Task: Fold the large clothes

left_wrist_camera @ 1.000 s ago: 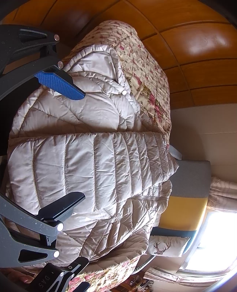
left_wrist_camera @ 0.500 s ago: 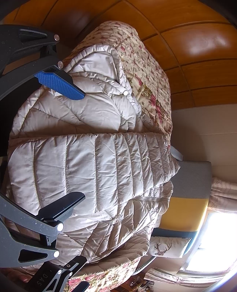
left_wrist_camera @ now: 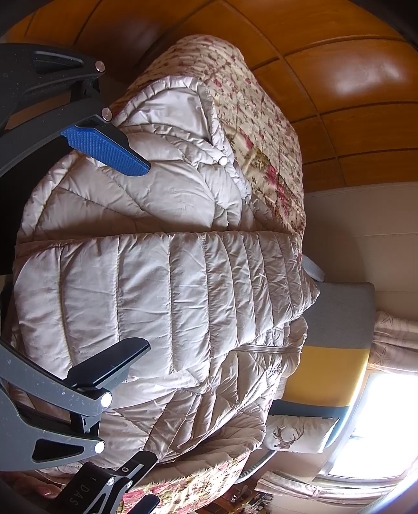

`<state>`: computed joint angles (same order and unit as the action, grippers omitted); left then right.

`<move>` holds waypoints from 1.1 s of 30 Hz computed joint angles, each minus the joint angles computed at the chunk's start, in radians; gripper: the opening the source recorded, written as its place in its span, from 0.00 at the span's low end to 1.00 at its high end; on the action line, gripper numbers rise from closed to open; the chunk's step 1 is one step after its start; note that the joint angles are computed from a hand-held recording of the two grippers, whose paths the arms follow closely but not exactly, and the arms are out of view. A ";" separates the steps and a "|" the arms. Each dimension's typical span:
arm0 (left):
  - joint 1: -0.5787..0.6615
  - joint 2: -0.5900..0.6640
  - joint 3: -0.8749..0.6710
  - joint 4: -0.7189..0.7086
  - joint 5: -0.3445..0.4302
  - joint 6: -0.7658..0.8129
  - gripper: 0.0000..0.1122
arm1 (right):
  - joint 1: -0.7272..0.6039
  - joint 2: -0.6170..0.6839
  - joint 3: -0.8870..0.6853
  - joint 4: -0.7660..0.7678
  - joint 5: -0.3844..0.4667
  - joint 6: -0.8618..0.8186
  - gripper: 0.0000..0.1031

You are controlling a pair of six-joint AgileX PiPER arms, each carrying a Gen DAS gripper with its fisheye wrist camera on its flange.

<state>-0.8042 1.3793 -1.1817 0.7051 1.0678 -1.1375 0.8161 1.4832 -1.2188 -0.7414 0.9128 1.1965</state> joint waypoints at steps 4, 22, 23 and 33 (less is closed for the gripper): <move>0.023 -0.003 0.001 -0.043 -0.039 0.041 0.89 | -0.074 -0.059 0.072 0.050 -0.193 -0.067 0.98; 0.171 -0.058 0.105 -0.166 -0.298 0.113 0.89 | -0.351 -0.121 0.214 0.594 -0.215 -0.616 0.46; 0.173 -0.059 0.109 -0.161 -0.299 0.116 0.89 | -0.390 -0.138 0.221 0.662 -0.230 -0.682 0.43; 0.265 -0.056 0.153 -0.372 -0.421 0.331 0.89 | -0.621 -0.148 0.159 0.535 -0.217 -0.756 0.08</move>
<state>-0.5391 1.3232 -1.0285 0.3327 0.6466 -0.8063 0.1952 1.3350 -1.0595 -0.2068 0.6954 0.4409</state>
